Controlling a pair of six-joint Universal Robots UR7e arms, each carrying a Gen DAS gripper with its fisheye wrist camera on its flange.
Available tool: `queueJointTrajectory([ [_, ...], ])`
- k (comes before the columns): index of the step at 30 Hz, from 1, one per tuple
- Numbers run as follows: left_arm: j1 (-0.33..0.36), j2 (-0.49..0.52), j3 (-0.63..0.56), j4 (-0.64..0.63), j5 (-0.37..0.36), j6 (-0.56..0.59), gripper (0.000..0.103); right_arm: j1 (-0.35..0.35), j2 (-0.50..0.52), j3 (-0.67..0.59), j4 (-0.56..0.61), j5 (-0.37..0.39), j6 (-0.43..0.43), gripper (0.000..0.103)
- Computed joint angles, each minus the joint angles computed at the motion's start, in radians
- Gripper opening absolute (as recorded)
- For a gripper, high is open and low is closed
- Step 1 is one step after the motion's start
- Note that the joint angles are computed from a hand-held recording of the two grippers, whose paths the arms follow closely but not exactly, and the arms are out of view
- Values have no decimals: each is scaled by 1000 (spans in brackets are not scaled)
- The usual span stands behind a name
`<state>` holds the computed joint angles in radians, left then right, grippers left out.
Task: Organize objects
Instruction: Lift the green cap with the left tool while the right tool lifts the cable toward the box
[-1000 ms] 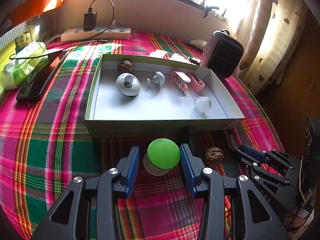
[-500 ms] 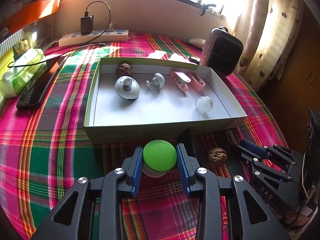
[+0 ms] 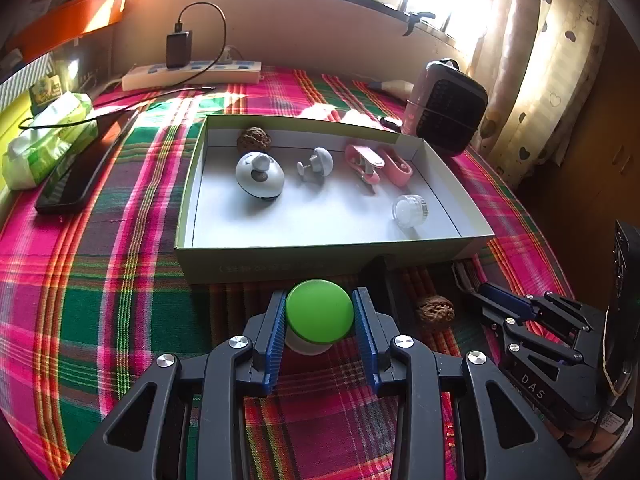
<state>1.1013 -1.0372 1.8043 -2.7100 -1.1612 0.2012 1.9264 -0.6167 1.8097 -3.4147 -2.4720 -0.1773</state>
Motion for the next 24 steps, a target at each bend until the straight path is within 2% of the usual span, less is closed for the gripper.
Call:
queueJointTrajectory([
  [15,-12,-5,16,-33,36,18,31,2,-4,8,-22,18,-5,20],
  [24,-15,-15,25,-46,34,22,31,13,-3,8,-53,22,-25,20],
])
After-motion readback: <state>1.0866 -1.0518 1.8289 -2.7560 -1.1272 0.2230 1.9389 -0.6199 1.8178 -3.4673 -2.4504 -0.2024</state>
